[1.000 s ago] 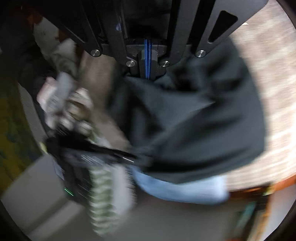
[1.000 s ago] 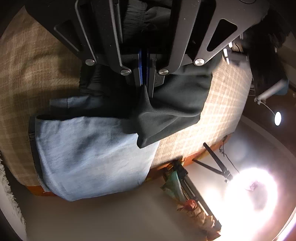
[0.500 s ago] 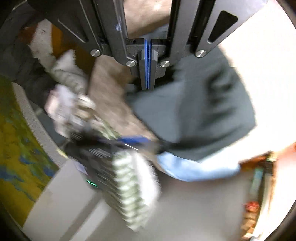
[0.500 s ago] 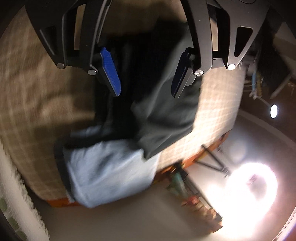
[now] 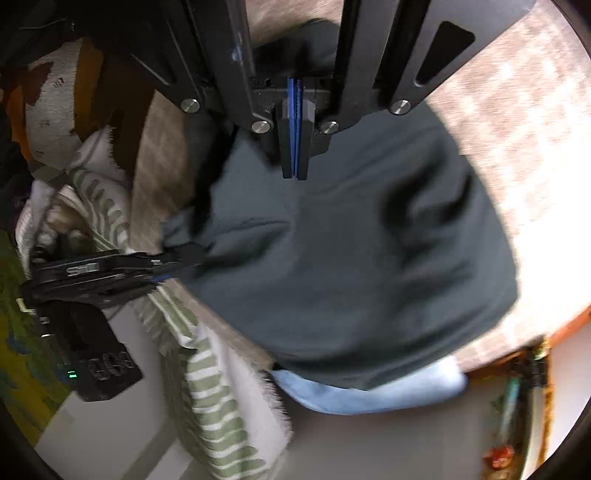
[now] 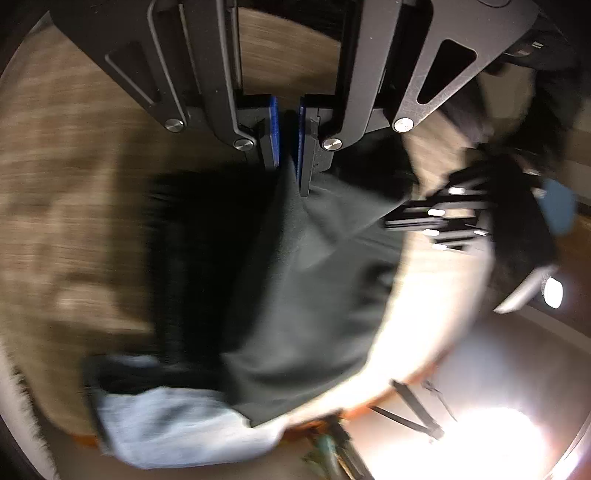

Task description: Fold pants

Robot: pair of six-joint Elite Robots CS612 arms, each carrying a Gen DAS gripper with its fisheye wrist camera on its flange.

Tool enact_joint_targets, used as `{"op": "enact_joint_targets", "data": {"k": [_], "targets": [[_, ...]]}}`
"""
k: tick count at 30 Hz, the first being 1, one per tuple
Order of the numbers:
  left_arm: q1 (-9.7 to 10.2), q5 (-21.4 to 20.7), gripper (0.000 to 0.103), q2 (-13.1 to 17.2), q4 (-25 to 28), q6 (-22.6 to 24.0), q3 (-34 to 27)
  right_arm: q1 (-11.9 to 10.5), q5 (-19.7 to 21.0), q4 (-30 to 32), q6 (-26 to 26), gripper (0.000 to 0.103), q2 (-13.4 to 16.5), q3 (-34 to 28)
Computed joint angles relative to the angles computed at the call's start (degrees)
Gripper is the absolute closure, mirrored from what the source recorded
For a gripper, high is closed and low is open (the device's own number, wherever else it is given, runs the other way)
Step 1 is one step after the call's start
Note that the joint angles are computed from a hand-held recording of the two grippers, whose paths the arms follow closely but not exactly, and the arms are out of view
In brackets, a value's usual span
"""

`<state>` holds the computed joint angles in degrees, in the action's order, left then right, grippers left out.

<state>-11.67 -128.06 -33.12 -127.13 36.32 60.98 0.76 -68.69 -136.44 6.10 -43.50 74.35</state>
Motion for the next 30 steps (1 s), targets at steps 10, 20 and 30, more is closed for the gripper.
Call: {"op": "enact_joint_targets", "data": {"k": [10, 20, 30], "targets": [[-2.74, 2.24, 0.103, -1.47, 5.27, 9.74, 3.80, -1.97, 0.16, -8.60, -0.61, 0.049, -0.54, -0.57], [-0.65, -4.07, 0.103, -4.48, -3.22, 5.73, 8.09, -1.27, 0.78, -0.66, 2.83, 0.046, 15.38, -28.75], [0.33, 3.85, 0.103, -2.10, -5.26, 2.45, 5.66, 0.08, 2.47, 1.58, -1.11, 0.097, 18.01, -32.31]]}}
